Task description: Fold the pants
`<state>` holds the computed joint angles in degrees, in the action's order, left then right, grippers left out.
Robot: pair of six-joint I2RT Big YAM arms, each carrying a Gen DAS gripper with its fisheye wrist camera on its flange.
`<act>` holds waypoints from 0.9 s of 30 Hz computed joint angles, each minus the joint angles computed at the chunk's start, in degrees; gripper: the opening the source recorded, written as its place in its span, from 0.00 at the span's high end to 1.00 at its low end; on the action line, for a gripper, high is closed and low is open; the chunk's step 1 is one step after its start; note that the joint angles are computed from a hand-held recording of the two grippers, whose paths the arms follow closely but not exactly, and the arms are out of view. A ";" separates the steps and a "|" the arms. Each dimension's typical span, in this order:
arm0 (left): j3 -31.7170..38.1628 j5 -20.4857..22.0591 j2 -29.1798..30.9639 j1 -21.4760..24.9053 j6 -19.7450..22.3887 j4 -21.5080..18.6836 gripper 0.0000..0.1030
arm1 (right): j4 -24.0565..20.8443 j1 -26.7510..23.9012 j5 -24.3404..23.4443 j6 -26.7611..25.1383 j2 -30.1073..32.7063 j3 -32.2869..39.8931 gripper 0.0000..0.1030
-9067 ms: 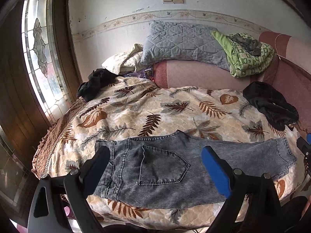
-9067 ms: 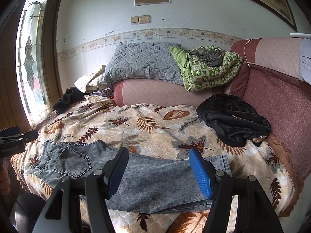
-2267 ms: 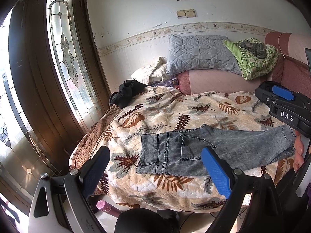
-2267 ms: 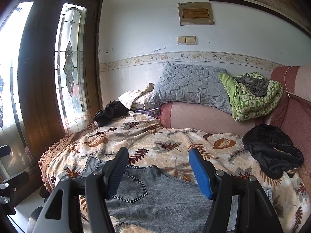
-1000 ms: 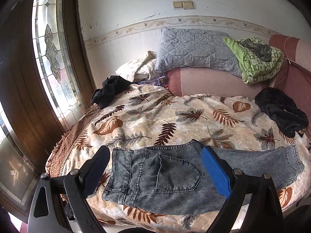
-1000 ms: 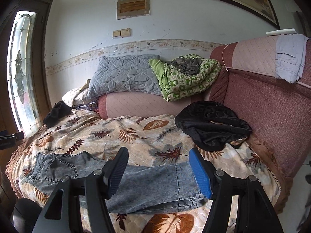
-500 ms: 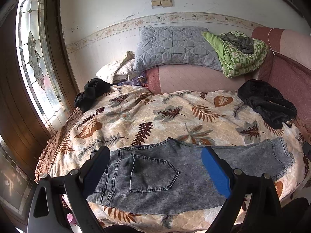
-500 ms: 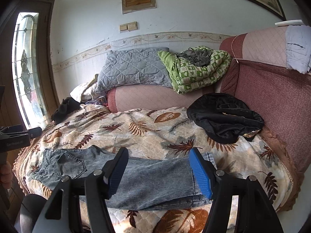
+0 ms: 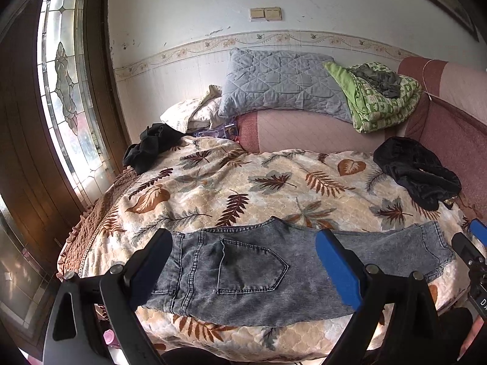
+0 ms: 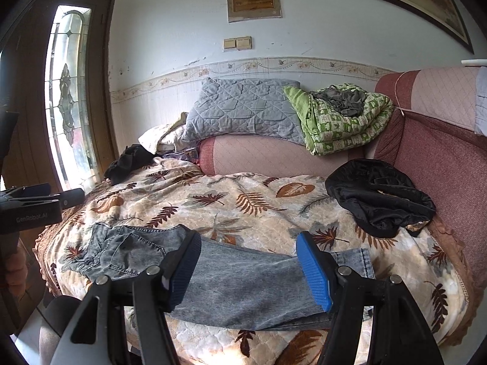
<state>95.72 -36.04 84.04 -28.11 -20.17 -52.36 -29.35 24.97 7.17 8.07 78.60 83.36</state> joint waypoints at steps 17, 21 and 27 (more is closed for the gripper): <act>-3.07 -1.83 -3.94 0.74 -1.46 0.25 0.08 | 0.91 2.35 -0.25 -1.29 0.14 0.59 0.33; -3.80 -4.29 -5.31 0.67 -1.87 -0.84 0.08 | 1.82 2.35 -1.43 -1.34 0.94 1.10 0.33; -6.10 -7.83 -9.24 1.49 -4.55 -3.06 0.08 | 0.68 3.52 -3.35 -2.01 5.02 5.02 0.33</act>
